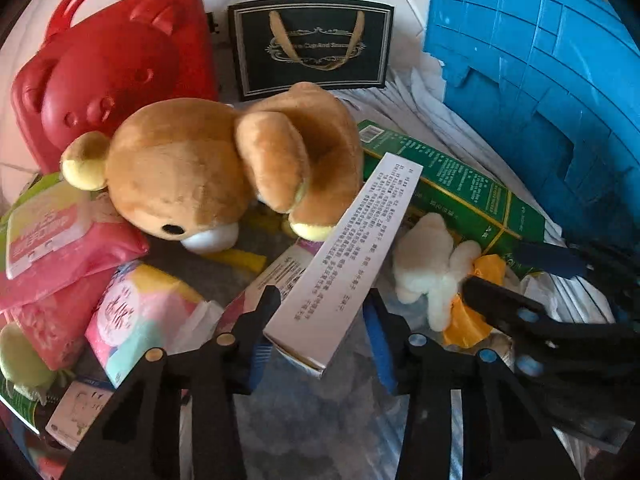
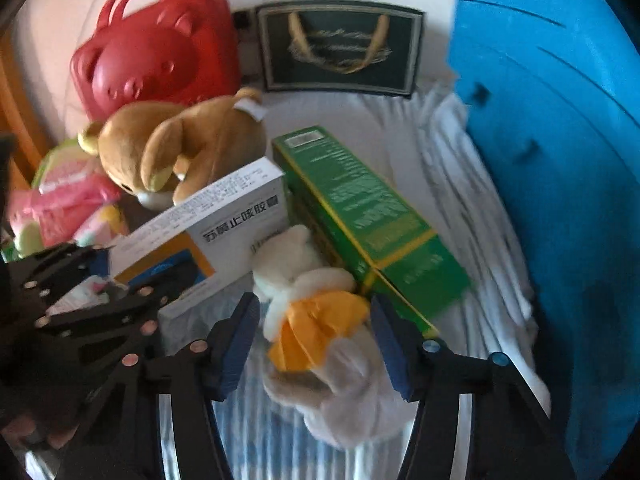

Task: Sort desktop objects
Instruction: 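Grasp the white medicine box with the left tool while the right tool grasps the plush bear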

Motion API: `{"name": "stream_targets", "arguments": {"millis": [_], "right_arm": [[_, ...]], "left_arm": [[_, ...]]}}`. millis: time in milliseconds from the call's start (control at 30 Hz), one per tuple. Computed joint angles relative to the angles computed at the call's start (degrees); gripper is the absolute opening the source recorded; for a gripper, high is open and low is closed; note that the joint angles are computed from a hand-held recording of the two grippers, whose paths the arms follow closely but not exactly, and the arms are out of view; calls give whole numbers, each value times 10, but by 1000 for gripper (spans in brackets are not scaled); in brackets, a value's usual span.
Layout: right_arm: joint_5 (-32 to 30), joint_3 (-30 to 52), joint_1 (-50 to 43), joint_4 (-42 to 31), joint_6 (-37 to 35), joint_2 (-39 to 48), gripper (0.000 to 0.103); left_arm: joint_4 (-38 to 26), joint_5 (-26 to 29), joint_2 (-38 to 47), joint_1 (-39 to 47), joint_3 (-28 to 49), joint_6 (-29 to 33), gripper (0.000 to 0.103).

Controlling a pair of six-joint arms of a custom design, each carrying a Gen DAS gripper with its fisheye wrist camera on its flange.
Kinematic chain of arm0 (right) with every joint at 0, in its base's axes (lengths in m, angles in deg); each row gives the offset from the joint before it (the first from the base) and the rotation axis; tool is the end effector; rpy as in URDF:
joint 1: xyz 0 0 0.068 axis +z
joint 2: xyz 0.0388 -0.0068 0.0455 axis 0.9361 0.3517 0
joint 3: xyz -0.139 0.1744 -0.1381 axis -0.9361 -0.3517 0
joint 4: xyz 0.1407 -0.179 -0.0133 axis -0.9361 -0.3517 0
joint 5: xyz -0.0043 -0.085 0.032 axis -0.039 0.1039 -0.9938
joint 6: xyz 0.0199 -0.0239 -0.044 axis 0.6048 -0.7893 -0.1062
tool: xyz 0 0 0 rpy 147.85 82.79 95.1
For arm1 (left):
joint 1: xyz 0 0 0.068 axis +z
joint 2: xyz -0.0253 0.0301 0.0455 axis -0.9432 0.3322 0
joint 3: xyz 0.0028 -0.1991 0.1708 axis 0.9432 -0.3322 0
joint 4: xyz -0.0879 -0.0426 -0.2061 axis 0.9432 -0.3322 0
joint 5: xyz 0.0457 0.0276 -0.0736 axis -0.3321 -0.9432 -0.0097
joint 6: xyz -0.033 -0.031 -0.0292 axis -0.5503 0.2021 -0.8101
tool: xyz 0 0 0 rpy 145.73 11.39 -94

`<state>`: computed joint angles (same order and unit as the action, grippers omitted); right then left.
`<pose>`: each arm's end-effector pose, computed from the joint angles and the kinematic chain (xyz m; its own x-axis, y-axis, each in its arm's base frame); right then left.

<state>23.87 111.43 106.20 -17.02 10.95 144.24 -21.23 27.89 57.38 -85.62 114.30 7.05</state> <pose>0.2809 0.2045 0.1299 -0.7695 -0.2976 -0.5651 -0.3763 0.9262 0.0246 0.2548 -0.0634 0.1043 -0.7987 0.0065 -0.6017 0.0157 0.9998 -0.0099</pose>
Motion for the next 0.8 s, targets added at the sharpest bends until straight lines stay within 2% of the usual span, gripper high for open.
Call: {"name": "stream_targets", "arguments": {"millis": [33, 200, 300, 433, 567, 667, 800], "right_arm": [[0, 22, 1, -12, -7, 21, 53], [-13, 120, -6, -76, -34, 110, 55], [-5, 121, 0, -73, -38, 114, 46], [-14, 47, 0, -28, -30, 29, 44], [-12, -15, 4, -2, -14, -83, 44], [2, -42, 11, -9, -6, -168, 44], [25, -56, 20, -44, -1, -267, 44]], "left_arm": [[6, 1, -4, 4, -8, -3, 42], [26, -25, -13, -7, -35, -14, 41], [13, -12, -22, 1, -33, -21, 38], [-17, -16, -83, -5, -44, -30, 34], [-89, -46, -191, -45, -43, -55, 28], [-154, -85, -269, -85, -28, -75, 24], [-249, -184, -356, -160, 4, -108, 24]]}}
